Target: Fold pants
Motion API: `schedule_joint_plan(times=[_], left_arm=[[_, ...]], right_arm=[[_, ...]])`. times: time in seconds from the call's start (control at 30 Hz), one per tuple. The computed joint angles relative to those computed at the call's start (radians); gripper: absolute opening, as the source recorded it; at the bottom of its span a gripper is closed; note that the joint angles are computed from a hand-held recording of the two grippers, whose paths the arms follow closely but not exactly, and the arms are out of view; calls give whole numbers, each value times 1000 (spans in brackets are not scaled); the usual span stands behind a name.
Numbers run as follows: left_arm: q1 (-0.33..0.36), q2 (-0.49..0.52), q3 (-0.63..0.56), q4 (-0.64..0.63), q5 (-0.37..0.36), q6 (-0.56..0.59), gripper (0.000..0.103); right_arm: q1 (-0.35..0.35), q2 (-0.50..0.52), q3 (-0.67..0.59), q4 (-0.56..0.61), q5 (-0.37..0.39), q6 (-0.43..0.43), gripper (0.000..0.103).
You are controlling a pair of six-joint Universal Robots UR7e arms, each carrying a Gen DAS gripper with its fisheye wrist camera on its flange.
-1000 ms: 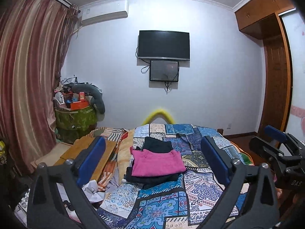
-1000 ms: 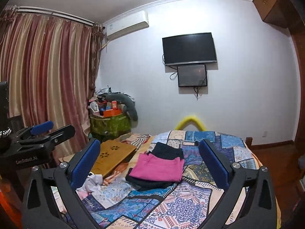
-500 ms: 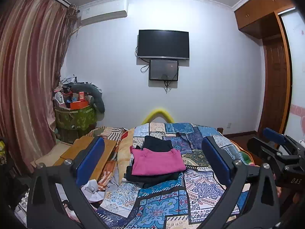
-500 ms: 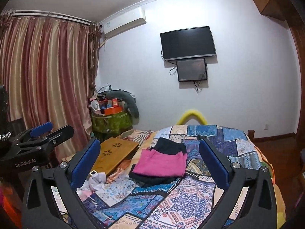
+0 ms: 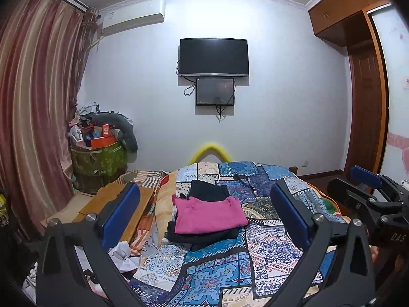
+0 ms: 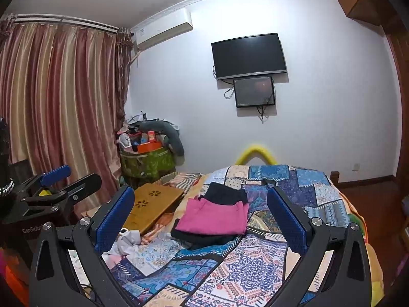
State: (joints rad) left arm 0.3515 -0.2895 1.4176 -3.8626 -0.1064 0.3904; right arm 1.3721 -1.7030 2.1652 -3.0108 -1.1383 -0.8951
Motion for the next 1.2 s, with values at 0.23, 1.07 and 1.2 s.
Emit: schedule_joint_plan(times=[0.23,1.07,1.2], left_arm=[[1,-6,9,21,-6,-21,103],[-3,-55,90,152,-50,-180,103],[1,-78,119,226,-66,-266,103]], right_arm=[[-1,-6,3,-2,0,4,103],[-2,-23,10,-18,7,19,103],[0,-22,11,-25,4,19,103]])
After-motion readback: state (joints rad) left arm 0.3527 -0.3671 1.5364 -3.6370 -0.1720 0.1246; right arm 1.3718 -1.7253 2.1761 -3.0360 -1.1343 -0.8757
